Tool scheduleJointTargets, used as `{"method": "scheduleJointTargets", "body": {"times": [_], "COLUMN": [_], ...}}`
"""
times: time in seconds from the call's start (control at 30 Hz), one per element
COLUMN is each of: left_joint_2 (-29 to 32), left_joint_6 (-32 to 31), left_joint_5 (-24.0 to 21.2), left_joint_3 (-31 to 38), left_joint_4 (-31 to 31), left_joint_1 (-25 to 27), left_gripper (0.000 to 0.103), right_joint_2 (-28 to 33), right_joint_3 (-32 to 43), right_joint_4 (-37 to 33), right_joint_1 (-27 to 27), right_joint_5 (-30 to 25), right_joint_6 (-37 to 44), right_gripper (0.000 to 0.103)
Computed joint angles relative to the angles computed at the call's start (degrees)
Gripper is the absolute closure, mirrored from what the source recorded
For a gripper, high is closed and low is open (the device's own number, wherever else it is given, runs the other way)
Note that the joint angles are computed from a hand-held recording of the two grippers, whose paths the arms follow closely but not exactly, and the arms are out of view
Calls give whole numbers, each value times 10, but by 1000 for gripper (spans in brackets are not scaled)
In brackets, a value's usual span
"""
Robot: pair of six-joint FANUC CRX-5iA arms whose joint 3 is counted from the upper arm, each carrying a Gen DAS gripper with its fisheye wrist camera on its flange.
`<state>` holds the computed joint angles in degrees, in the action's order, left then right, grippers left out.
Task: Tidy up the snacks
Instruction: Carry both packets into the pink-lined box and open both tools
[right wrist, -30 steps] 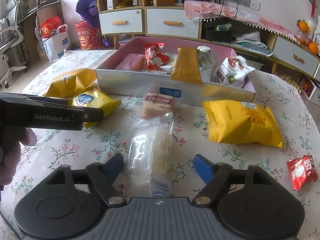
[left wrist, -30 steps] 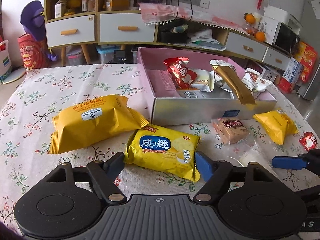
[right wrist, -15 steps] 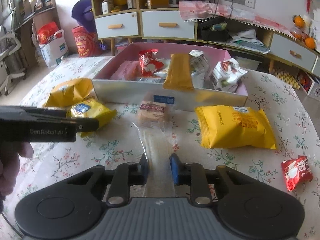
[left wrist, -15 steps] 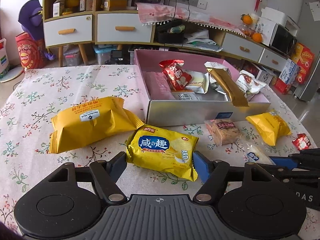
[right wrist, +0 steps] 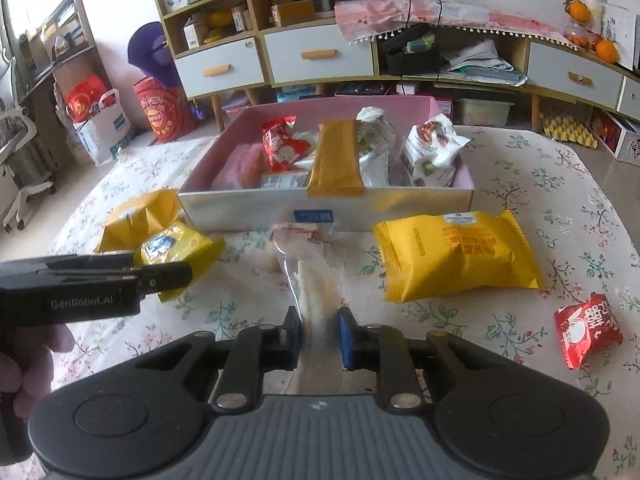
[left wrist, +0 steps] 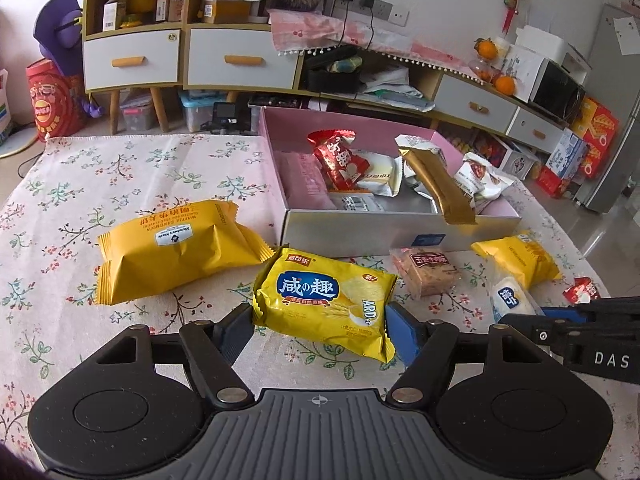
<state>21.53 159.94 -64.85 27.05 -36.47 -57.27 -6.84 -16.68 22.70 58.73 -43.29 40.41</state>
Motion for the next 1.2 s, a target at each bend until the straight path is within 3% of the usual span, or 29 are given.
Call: {"method": "scheduleJointTargets", "body": {"times": [0.6,0.8,1.2], "left_joint_2": [6,35,103], "left_joint_6": [2,-29,-93], "left_joint_5": [-1,-30,-35], "left_joint_3": [33,89,170], "left_joint_4": [-30,-46,-29], "left_joint_1": [-20,-15,23], "left_gripper": [32,32,32], "right_joint_2": [2,37,128], "right_joint_3": [23,80,158], "right_joint_4": [-1,-65,-99], "right_joint_1": [-38,-78,-117], "right_joint_5": [19,51,65], "right_joint_6": [-35,-26,3], "right_gripper": [100,100,100]}}
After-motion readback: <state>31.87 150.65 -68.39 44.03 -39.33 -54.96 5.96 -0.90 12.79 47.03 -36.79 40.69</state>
